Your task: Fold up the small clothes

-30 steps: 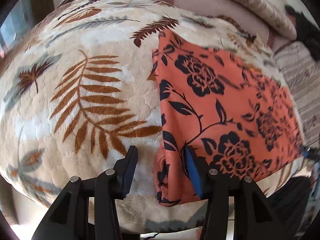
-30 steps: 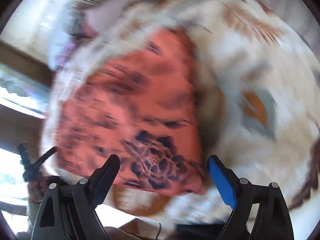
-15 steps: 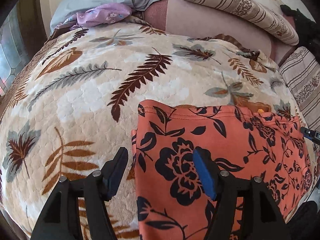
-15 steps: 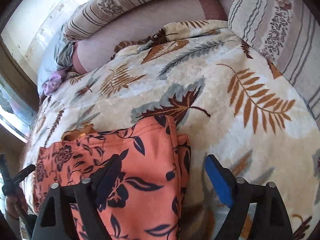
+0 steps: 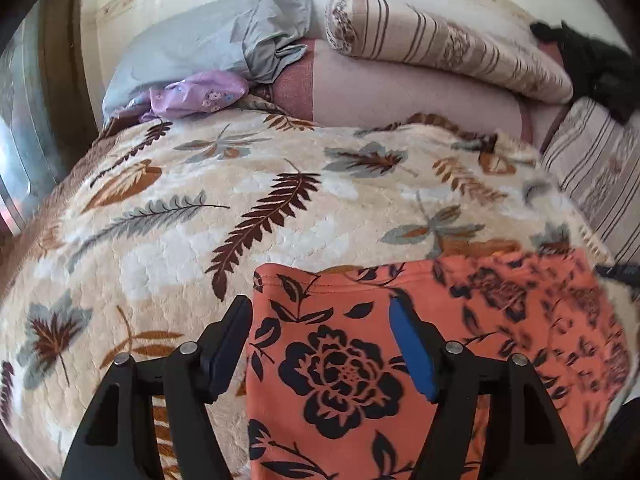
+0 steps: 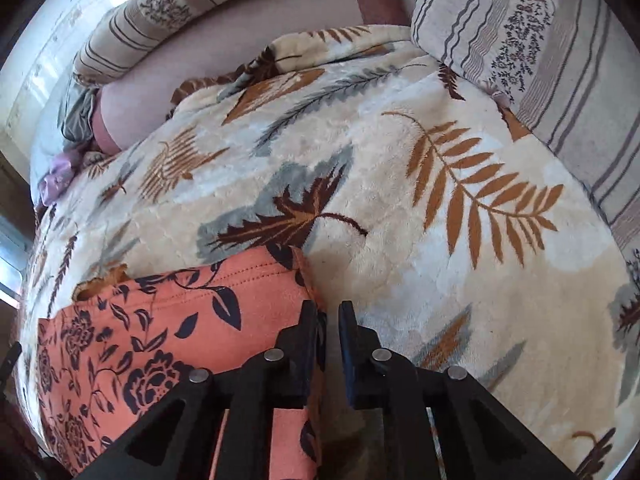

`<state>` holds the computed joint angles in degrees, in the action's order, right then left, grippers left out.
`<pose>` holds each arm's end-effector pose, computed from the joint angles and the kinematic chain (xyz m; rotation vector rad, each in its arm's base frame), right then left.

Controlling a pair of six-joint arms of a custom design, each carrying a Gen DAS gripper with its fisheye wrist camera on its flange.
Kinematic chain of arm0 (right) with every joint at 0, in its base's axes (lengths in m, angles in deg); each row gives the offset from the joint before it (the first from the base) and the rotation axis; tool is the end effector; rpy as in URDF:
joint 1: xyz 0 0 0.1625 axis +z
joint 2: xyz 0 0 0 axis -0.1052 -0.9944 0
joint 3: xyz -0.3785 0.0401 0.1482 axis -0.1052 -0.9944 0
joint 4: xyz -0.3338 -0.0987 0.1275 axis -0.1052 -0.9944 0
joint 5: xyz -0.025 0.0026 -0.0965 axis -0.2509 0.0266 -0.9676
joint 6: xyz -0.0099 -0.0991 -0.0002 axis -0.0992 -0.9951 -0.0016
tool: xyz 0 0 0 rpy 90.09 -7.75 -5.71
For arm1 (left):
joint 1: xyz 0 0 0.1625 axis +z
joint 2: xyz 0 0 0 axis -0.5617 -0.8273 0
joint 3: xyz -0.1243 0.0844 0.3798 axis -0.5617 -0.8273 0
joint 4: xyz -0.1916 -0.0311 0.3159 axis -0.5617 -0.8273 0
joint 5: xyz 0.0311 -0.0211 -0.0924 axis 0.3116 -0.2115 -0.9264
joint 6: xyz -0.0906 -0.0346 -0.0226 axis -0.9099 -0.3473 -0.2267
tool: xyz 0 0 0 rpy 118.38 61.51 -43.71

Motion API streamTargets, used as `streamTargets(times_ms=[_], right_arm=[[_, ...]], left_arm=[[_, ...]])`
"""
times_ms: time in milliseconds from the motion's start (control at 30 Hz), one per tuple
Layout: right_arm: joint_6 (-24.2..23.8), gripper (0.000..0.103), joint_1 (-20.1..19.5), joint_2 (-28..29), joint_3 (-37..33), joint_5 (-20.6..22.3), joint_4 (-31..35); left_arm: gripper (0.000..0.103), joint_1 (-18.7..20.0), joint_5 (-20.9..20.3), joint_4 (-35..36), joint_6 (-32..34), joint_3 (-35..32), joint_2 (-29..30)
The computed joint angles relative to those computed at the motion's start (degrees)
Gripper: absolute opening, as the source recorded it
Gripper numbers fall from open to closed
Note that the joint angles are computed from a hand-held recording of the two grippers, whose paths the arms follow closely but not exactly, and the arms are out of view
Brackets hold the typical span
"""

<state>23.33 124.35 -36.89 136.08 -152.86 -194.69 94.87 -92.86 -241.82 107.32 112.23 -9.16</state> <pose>0.2283 -0.3303 0.1638 -0.5702 -2.1397 1.1270 -0.0747 -0.5198 0.3236 0.9757 2.3066 -0.6204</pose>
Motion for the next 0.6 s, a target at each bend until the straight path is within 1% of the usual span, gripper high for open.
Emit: streamTargets(times_ms=[33,67,100,133,167,200,233,267,300,333,400,467,533,600], right_arm=[[-1.1,0.034,1.68,0.68,-0.32,0.3,-2.76],[-2.24,0.059,3.42,1.15,-0.74,1.03,-5.17],[-3.54,0.076,5.16,1.86,-1.31,1.93,-8.06],[-5.62,0.092,6.57,2.87,-1.76,3.48,-12.05],[-7.93,0.092,7.38,3.59,-2.48,6.16,-14.76],[-9.33,0.092,7.84,3.68,-3.05,9.21,-15.31],[-10.39,0.092,7.82,3.74,-3.36,12.63,-15.64],[-11.24,0.092,7.23,3.92,-3.4,16.5,-16.56],[-11.79,0.092,6.28,4.32,-3.26,20.23,-18.01],[-11.47,0.092,5.46,4.82,-3.11,22.7,-18.99],[-9.59,0.092,4.02,5.79,-2.9,24.49,-20.04],[-7.91,0.092,1.5,6.18,-2.01,28.46,-22.21],[-8.32,0.092,-1.36,6.28,-1.32,32.23,-23.61],[-10.71,0.092,-4.38,5.87,-0.63,36.19,-23.87]], left_arm=[[0.072,0.65,3.72,0.45,0.09,-0.41,2.66],[0.074,2.76,5.04,3.3,-2.23,-2.16,5.23],[0.076,4.2,3.97,8.11,-6.94,-5.16,5.86],[0.077,5.04,1.29,11.23,-12.41,-7.29,5.01],[0.077,5.08,0.99,12.01,-15.48,-7.83,4.14],[0.077,4.38,2.52,10.38,-16.69,-7.07,3.15],[0.076,3.7,3.83,7.76,-15.88,-5.84,2.23],[0.076,3.34,4.16,6.8,-14.52,-5.22,1.39],[0.076,3.31,4.0,7.24,-13.49,-5.11,0.65],[0.076,3.44,4.15,8.1,-13.3,-5.2,0.13],[0.076,4.04,4.05,9.77,-13.98,-5.79,-0.57],[0.076,4.66,3.65,11.04,-15.46,-6.73,-0.51],[0.076,5.23,2.45,12.05,-15.62,-8.08,0.25],[0.076,5.41,2.84,10.85,-13.83,-8.73,1.95]])
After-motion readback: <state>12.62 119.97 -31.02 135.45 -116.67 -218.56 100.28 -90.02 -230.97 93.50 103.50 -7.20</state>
